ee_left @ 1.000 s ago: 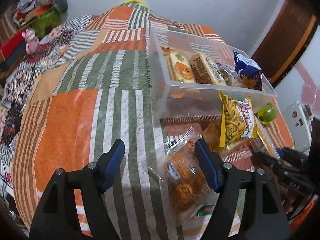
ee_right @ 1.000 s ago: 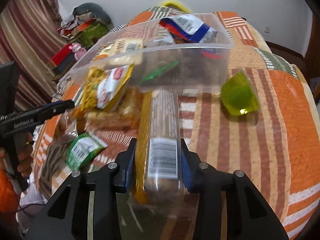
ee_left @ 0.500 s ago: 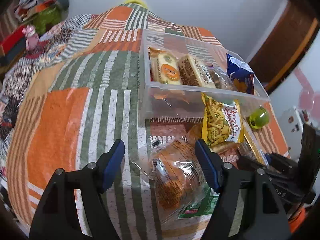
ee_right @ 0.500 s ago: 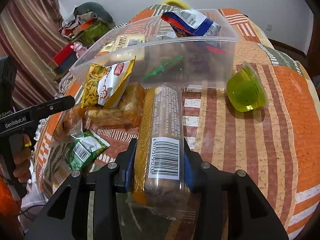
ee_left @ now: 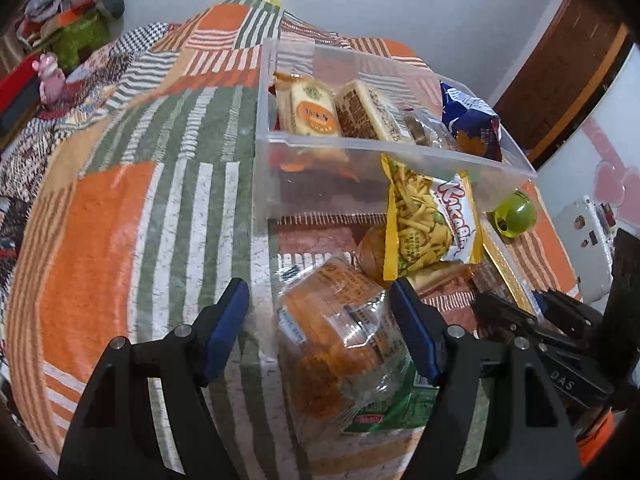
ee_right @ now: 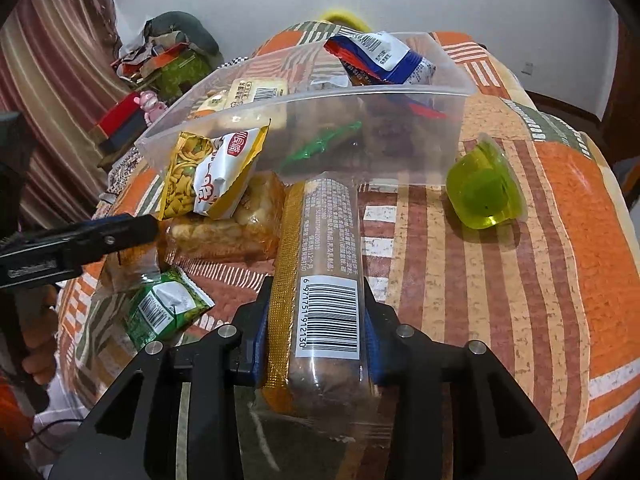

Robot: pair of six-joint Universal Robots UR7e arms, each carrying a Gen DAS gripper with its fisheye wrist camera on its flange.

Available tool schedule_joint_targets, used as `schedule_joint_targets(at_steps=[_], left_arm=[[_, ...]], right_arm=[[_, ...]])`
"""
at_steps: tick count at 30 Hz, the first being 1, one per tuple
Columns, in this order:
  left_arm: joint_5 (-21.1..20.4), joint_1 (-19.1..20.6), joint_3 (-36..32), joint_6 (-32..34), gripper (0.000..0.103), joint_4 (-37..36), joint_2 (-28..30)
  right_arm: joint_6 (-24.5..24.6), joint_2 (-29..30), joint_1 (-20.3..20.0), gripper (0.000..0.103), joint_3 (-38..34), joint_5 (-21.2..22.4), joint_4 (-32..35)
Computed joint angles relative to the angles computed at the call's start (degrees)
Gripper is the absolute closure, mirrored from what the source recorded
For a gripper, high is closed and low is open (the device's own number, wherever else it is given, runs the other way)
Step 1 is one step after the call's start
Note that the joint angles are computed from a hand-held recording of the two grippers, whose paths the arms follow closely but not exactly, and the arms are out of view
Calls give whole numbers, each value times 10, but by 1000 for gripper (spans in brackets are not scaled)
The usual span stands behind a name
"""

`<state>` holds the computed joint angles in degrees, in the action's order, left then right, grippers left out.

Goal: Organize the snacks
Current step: 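Grasp the wrapped pastry with the left tool while the right tool grasps the long biscuit roll, then lower the pastry and biscuit roll into the clear box, open both tools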

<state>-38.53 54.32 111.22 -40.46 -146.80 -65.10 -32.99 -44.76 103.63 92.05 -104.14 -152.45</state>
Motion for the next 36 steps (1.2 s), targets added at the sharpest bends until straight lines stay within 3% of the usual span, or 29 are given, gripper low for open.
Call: schedule_joint_targets(at_steps=[3, 8, 14, 25, 36], left_arm=[[-6, 5, -15, 0, 32, 18, 13], [10, 0, -19, 30, 47, 14, 27], [39, -23, 0, 49, 58, 18, 10], [91, -45, 7, 62, 58, -24, -26], [124, -47, -52, 202, 58, -150, 10]], right_arm=[[-3, -4, -1, 69, 5, 1, -2], [6, -8, -3, 70, 8, 5, -7], [4, -23, -5, 70, 16, 21, -15], [-8, -35, 13, 70, 2, 55, -46], [-24, 16, 39, 70, -61, 67, -74]])
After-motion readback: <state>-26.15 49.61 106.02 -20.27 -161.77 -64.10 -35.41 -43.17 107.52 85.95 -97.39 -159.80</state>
